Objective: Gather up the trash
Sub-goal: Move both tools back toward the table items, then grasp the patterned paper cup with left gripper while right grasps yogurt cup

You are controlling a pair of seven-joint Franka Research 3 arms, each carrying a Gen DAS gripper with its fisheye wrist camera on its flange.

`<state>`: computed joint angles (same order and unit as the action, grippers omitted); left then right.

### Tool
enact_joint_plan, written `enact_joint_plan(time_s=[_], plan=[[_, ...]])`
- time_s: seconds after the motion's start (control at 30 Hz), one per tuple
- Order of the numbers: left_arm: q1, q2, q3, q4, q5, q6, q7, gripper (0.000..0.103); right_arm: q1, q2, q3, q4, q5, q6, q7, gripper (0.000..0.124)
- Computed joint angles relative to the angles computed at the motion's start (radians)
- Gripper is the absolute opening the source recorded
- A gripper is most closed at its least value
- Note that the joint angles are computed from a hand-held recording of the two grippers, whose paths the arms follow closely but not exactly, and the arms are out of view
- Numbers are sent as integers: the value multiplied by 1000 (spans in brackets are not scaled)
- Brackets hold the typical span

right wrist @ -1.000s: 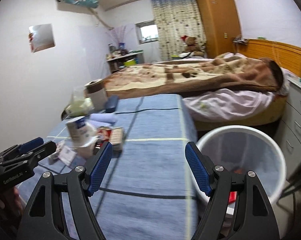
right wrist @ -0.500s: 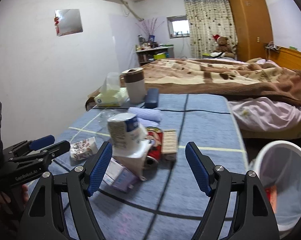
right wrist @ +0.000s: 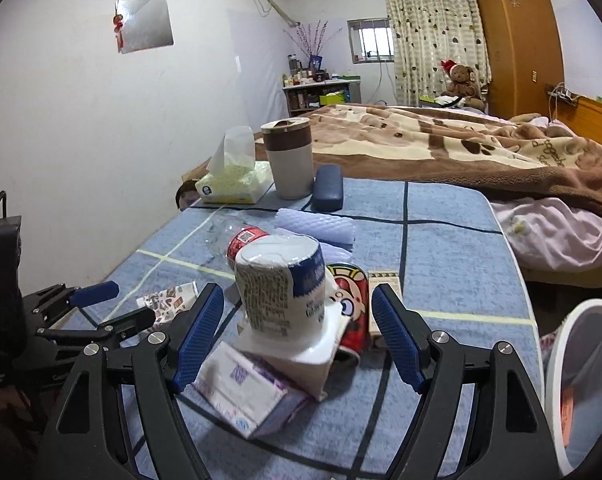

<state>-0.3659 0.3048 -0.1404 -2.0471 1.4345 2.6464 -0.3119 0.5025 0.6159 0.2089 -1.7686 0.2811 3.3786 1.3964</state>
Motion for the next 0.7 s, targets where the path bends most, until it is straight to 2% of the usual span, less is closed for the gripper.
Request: enact_joint_plan(time_s=[0.17, 0.3, 0.43, 0.6, 0.7], plan=[[21, 34, 15, 22, -45, 23, 88, 72, 50, 18, -49, 44, 19, -48, 7, 78], [50, 78, 26, 47, -100, 119, 207, 72, 87, 26, -91, 66, 27, -77, 10, 78], [48, 111, 51, 69, -156, 180, 274, 72, 139, 34, -154, 88, 44, -108, 39, 78], [32, 139, 77, 85, -243, 178, 365, 72, 158, 35, -180, 91, 37, -125, 65, 78], [17, 140, 94, 83, -265, 176, 370, 72, 155, 36, -180, 95, 28, -136, 74, 78]])
